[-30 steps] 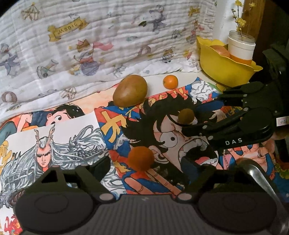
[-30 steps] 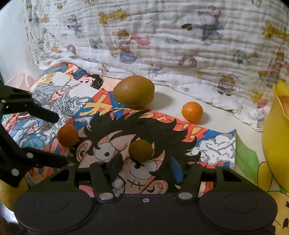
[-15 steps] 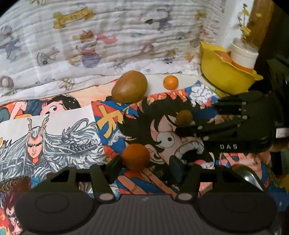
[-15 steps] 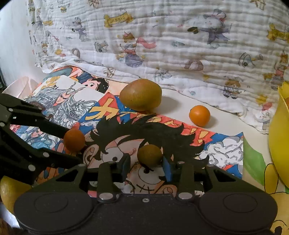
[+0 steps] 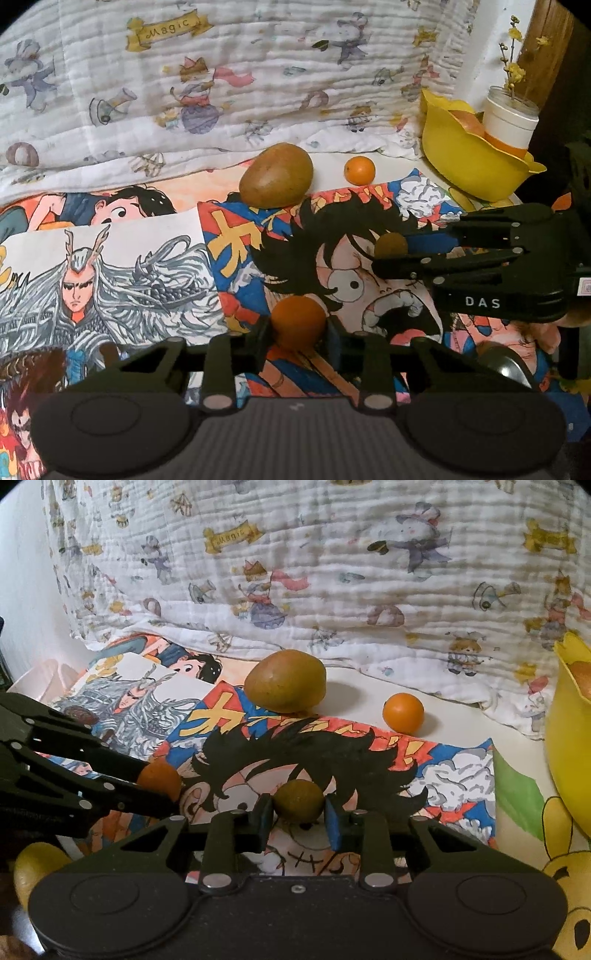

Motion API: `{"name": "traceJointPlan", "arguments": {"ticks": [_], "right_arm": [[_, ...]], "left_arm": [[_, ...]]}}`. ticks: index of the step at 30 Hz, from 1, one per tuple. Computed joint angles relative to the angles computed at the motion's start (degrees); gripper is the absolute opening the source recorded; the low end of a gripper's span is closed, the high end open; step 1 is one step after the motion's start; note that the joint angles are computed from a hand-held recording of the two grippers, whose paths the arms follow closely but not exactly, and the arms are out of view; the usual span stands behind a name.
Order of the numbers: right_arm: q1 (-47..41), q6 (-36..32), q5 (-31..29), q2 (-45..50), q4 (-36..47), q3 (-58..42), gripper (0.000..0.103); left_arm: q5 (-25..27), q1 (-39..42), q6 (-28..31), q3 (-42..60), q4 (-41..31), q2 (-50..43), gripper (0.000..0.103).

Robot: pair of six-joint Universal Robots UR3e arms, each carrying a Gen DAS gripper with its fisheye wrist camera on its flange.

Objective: Organize fruits
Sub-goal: 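Grasp an orange tangerine with the left tool while the right tool grasps a small brown kiwi, then carry the tangerine and small kiwi over the grey tray with both tools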

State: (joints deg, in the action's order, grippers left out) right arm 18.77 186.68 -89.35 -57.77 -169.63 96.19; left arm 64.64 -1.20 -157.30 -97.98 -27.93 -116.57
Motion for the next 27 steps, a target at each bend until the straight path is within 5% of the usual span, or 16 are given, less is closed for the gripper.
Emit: {"name": "traceJointPlan", "arguments": {"ticks": [13, 27], "right_arm": [[3.19, 0.68, -0.74, -14.91, -4.78, 14.82, 0.032], [13.29, 5.48, -8.17, -27.71, -4.85, 25.59, 0.032]], "left_arm": [[-5.32, 2.72, 1.60, -9.78, -2.51, 12.74, 0.035], [-10.82, 6.54, 7.92, -24.82, -10.12, 31.34, 0.035]]}}
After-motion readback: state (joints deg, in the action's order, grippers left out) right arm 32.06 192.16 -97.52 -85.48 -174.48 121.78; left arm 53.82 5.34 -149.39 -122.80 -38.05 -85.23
